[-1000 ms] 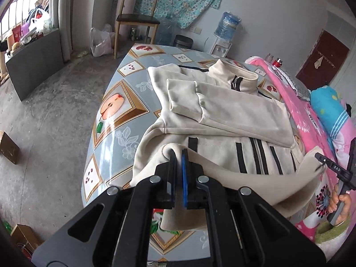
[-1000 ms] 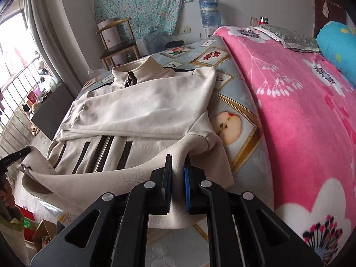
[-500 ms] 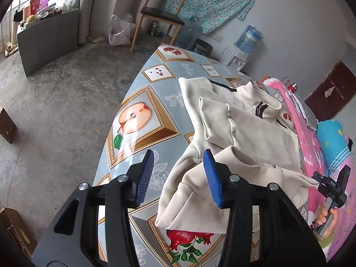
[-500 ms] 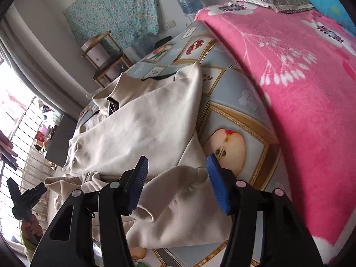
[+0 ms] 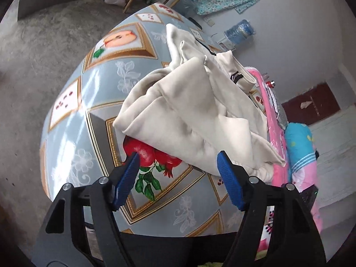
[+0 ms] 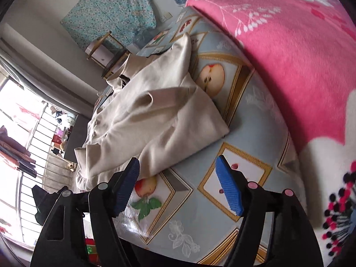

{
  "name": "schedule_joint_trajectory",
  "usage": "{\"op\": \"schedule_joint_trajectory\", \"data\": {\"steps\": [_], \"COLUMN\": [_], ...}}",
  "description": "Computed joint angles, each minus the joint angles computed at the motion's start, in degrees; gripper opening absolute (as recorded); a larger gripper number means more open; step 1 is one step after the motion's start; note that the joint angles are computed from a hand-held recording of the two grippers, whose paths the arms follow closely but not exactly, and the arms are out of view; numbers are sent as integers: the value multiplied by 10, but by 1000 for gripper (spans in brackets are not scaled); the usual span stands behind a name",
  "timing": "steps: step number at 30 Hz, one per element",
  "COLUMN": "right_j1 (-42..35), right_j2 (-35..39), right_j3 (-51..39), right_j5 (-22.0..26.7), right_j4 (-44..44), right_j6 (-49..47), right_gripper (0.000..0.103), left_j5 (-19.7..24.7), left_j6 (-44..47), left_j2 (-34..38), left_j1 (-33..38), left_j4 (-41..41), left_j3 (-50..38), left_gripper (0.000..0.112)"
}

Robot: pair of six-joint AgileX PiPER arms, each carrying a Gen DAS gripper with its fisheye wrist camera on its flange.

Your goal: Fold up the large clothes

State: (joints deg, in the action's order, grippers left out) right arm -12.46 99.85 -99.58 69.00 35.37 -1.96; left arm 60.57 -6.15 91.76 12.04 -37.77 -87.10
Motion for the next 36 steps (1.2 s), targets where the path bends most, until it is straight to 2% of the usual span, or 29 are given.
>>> {"op": "schedule_joint_trajectory", "data": {"steps": [2,4,6,8,11,13,14,15,16,17,18,21,25,28,32,33,36], "right_j1": [0,10,23,36,76,100,113,125,130,134,141,155,149,151,114,95,41], "right_j2": [5,10,17,24,32,33,33,33,35,34,28,2,-37,-78,-129,-131,-116], "right_j3": [16,24,26,23,10,10,9,7,1,-4,-7,-12,-14,4,55,70,97], "right_j5": [-18,-50,-82,-109,-152,-178,-187,-193,-190,-185,-183,-174,-161,-145,-107,-94,-59], "right_j4": [14,-4,-33,-48,-130,-191,-230,-266,-282,-292,-311,-347,-331,-340,-286,-253,-184], "right_j6": [6,27,52,68,122,165,186,203,204,200,201,194,156,138,89,61,16], "right_gripper": [69,69,69,69,68,63,54,39,32,23,18,13,11,10,11,14,26], "left_j5": [-28,-54,-87,-101,-115,-118,-118,-116,-119,-123,-123,-122,-125,-103,-68,-55,-28], "left_j6": [-12,-36,-70,-102,-155,-216,-240,-260,-271,-271,-282,-322,-301,-283,-237,-229,-176], "left_j2": [3,9,7,13,18,25,28,30,28,23,16,-20,-69,-105,-162,-171,-173], "left_j1": [7,2,-18,-34,-60,-95,-113,-130,-149,-165,-189,-243,-248,-264,-246,-240,-176], "left_j4": [-33,-23,34,79,149,243,290,336,381,415,466,582,554,554,504,499,424], "left_j3": [26,32,25,13,-3,-18,-23,-27,-27,-24,-24,-15,-22,-24,14,31,84], "left_gripper": [68,68,68,67,65,51,47,36,23,19,12,9,8,8,8,10,27]}}
